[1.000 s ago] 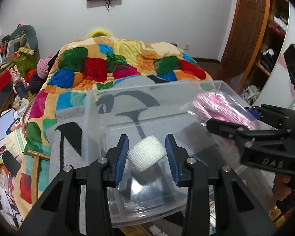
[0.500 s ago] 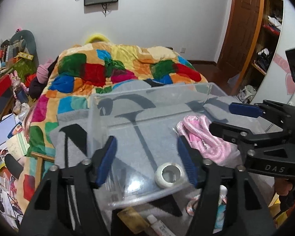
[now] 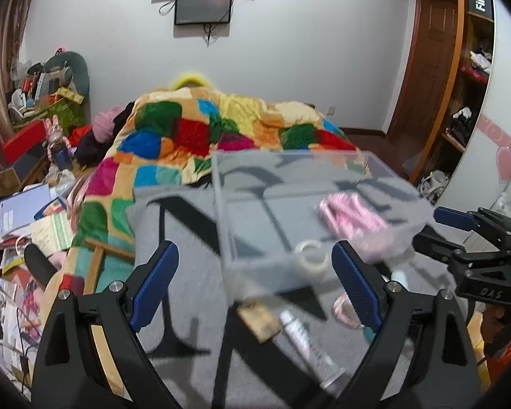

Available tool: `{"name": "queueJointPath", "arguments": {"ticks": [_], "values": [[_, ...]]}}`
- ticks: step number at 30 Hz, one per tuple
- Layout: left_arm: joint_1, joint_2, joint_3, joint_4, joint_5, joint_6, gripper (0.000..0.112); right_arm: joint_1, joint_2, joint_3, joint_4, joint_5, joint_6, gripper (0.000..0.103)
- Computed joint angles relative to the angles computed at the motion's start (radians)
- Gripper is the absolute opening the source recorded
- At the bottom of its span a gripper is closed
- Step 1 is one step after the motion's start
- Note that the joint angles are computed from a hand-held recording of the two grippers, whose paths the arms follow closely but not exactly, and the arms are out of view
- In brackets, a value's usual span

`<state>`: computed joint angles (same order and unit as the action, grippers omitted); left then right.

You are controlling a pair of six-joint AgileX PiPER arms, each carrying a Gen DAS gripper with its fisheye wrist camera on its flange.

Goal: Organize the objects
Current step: 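Move the left gripper to the wooden block while the right gripper grasps the teal lotion bottle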

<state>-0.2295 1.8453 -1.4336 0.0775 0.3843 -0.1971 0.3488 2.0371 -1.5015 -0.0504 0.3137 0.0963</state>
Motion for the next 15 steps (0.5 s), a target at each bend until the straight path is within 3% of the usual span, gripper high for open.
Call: {"name": "queueJointPath", "arguments": {"ticks": [5, 12, 15], "values": [[0.002, -0.003, 0.084, 0.045, -0.035, -0.050, 0.092, -0.016, 0.000, 0.081, 0.070, -0.035, -0.022, 0.065], [0.050, 0.045, 0.123, -0.137, -0.020, 0.077, 0.080, -0.055, 0.083, 0.064, 0.319, 0.006, -0.216, 0.065], [0.063, 0.071, 0.096, -0.235, 0.003, 0.152, 0.079, -0.031, 0.085, 0.074, 0.246, -0.020, -0.157, 0.064]]}}
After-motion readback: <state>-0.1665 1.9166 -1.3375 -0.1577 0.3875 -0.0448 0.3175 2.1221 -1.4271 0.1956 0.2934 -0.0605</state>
